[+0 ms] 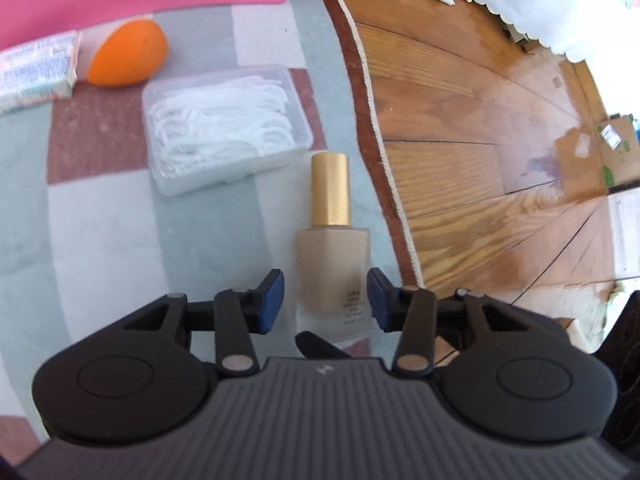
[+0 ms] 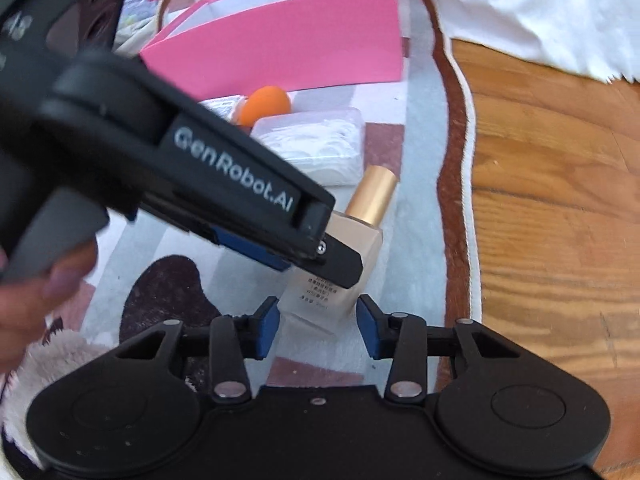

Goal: Organize objects
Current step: 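Lower the left tool onto the gold-capped foundation bottle and close it, then carry the foundation bottle with the left tool into the pink box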

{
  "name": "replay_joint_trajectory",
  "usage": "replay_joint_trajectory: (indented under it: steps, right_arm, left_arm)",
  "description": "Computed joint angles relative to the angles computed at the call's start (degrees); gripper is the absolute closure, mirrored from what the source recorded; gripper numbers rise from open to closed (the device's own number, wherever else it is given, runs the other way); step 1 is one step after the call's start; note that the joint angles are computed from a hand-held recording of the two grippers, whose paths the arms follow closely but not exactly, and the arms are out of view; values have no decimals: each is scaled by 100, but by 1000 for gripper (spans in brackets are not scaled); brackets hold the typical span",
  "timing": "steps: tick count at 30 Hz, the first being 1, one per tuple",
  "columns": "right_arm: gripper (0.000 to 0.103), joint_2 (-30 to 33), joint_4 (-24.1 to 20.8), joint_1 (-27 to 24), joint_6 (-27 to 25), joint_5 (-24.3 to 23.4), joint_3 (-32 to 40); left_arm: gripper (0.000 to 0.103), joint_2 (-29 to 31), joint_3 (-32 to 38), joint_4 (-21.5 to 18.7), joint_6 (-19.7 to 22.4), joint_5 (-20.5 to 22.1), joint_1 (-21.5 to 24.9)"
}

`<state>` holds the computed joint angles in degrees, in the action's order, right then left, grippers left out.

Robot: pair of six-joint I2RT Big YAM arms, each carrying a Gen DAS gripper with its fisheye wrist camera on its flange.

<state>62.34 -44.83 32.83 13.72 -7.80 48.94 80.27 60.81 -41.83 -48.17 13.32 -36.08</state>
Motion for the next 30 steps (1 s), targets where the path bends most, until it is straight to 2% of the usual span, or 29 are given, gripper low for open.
replay_joint_trajectory:
  steps: [2, 6, 8, 10, 13, 15, 20, 26, 30]
  right_arm:
    - [58, -20, 17, -167, 319, -281, -28]
    - [59, 36, 244, -880, 1303, -1586, -235]
    - [59, 3, 389, -1034, 1536, -1801, -332]
    - [58, -20, 402, -925, 1425, -1618, -328]
    - [57, 7, 350, -619, 1106, -1086, -224]
    - [56, 44, 365, -536, 1136, -925, -188]
    - [59, 86, 445, -680, 1160, -1036, -214]
    - [60, 156, -18, -574, 861, -960, 12]
    - [60, 75, -191, -525, 558, -930, 136]
  left_arm:
    - [60, 2, -53, 130, -74, 1, -9]
    - [60, -60, -315, 605, -551, 100, 3]
    - [58, -62, -425, 820, -756, 69, -11]
    - [60, -63, -447, 889, -717, -14, -45]
    - [60, 0, -335, 764, -600, -227, -140]
    - [60, -24, -369, 803, -684, -297, -163]
    - [60, 57, -207, 501, -862, -292, -175]
    - [60, 150, 173, -226, -756, -498, -321]
    - [60, 72, 362, -569, -660, -616, -358]
